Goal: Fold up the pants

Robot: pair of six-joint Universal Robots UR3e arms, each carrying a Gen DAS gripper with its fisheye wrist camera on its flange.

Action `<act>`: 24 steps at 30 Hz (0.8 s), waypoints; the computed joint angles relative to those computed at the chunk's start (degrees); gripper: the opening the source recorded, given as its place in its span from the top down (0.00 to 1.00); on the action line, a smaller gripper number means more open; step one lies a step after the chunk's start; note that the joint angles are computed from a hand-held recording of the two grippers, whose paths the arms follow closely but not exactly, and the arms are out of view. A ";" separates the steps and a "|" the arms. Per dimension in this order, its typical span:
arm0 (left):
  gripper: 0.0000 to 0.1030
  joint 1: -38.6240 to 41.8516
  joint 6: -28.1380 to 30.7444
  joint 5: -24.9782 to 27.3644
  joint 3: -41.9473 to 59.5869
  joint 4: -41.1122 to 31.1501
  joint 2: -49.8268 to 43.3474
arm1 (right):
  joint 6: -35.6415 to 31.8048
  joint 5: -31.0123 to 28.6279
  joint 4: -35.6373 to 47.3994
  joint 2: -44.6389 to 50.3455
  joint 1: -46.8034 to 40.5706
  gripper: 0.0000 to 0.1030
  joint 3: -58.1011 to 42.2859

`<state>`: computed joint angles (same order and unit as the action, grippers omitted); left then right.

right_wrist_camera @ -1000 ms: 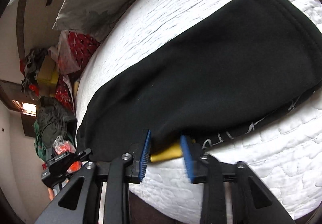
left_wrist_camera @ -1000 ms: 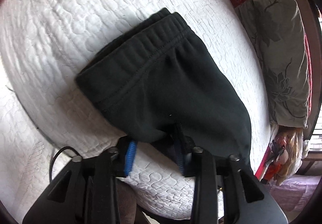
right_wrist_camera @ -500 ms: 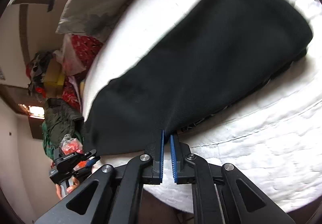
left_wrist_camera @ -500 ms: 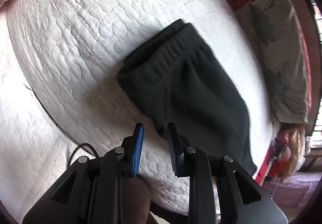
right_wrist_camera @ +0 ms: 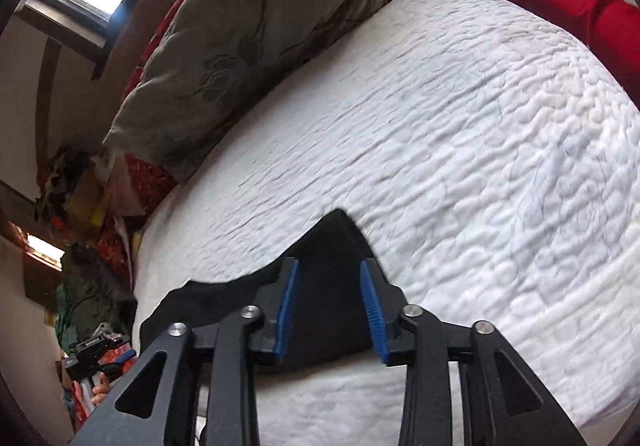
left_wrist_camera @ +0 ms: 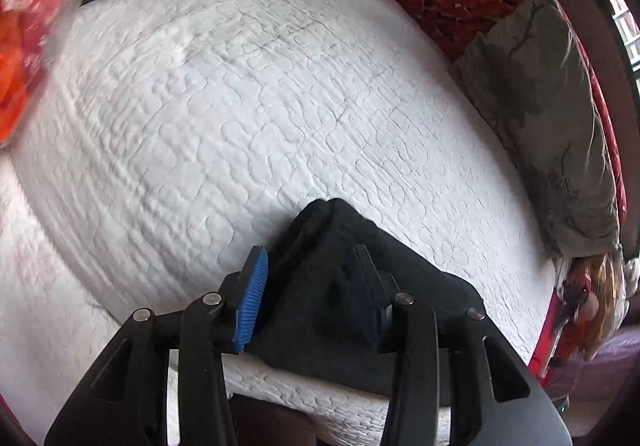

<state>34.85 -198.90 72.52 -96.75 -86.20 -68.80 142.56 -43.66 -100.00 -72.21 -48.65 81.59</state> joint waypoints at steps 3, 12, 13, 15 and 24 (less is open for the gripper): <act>0.56 -2.47 1.15 0.65 0.31 2.07 -4.04 | 3.04 -2.50 -4.68 3.55 3.18 0.62 -2.72; 0.48 -10.03 -0.38 6.62 1.89 9.26 -12.89 | 5.89 -10.97 -19.20 6.98 11.40 0.76 -0.91; 0.56 -10.98 -1.37 7.96 2.05 10.44 -13.55 | 6.52 -11.70 -19.89 7.19 11.89 0.77 -0.87; 0.62 -11.33 -3.20 8.26 0.74 14.12 -13.10 | 8.46 -10.78 -21.25 6.47 11.79 0.80 0.20; 0.52 -17.56 -5.10 17.91 0.66 19.11 -17.11 | 11.66 -7.94 -24.71 8.15 10.18 0.78 2.35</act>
